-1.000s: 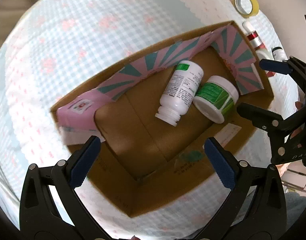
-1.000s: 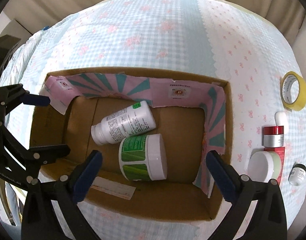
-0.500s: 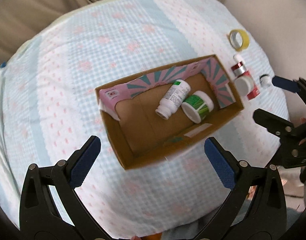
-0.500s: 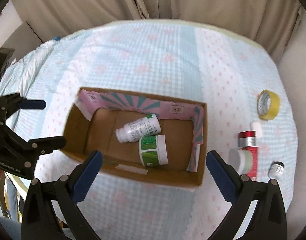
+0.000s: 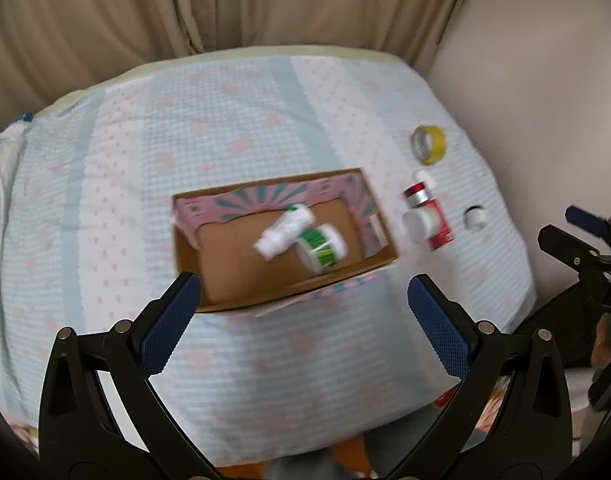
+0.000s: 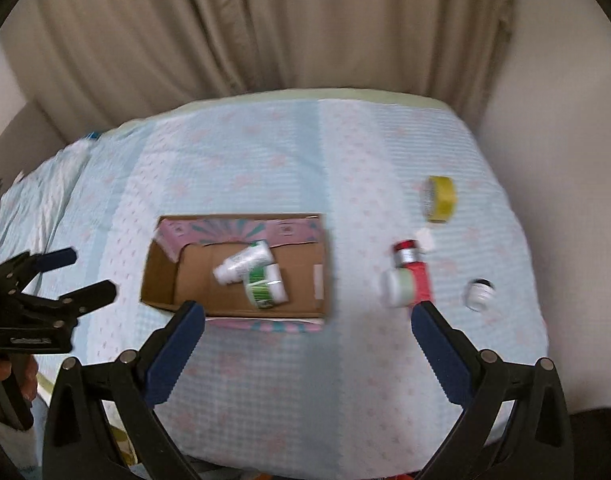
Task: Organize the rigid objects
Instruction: 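Lift both tools away from the box toward the remaining items, then grasp the pale green tape roll with the left tool while the right tool grasps the black-lidded jar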
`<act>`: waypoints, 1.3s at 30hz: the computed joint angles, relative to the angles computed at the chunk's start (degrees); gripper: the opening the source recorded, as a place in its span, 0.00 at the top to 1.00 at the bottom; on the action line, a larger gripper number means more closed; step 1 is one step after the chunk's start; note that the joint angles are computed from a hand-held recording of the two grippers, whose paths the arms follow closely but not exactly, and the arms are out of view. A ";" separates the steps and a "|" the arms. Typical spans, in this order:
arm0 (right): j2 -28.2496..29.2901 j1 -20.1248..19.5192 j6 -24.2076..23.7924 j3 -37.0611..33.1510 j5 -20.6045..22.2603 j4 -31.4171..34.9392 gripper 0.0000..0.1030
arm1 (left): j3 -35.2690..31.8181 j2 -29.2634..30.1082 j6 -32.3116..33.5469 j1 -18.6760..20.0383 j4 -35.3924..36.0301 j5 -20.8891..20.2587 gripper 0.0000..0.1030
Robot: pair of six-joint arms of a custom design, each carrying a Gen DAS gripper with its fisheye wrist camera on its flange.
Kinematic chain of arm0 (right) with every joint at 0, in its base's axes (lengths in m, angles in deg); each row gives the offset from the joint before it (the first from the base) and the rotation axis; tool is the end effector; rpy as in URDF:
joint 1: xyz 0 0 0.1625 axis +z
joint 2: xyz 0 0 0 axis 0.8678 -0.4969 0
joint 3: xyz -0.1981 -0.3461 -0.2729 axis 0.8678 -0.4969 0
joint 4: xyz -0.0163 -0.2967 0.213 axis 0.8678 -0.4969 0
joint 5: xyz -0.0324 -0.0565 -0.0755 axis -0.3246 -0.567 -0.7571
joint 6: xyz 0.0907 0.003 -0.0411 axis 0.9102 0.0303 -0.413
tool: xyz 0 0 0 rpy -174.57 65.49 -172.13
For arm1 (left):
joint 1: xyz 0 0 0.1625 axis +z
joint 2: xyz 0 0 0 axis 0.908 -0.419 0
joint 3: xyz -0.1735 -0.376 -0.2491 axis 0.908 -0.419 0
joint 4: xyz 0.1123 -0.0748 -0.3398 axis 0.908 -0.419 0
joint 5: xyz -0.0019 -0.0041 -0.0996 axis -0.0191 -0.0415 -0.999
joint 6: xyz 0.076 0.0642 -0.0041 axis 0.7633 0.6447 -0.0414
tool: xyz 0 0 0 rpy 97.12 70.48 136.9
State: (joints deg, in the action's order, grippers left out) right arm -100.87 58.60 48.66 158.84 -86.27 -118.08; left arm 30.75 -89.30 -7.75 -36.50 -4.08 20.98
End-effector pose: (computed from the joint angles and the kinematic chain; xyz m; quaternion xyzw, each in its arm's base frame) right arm 0.3685 -0.5134 0.4326 0.2880 -0.9038 0.1388 0.2845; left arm -0.4421 -0.4760 0.3094 -0.0421 0.9020 -0.2871 0.3196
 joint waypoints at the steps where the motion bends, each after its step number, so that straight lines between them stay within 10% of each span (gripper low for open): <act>1: -0.62 -0.51 -0.10 -0.39 -0.21 0.06 0.00 | -0.88 0.86 -0.54 -0.25 0.33 0.19 0.00; 15: -1.45 -14.98 -9.55 -12.94 2.63 5.11 0.00 | -26.24 23.56 -9.97 1.94 7.46 1.26 0.00; 29: 5.20 -25.55 -2.46 -20.87 2.52 12.98 0.00 | -37.90 37.06 1.75 11.27 -2.62 -7.79 0.00; 39: 11.69 -28.69 -0.04 -24.18 0.20 15.32 0.00 | -54.23 47.39 5.49 17.23 8.24 -12.95 0.04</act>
State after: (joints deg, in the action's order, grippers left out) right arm -89.18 29.92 48.62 134.66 -86.08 -102.77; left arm -23.48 -41.91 -2.26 -19.27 4.16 8.03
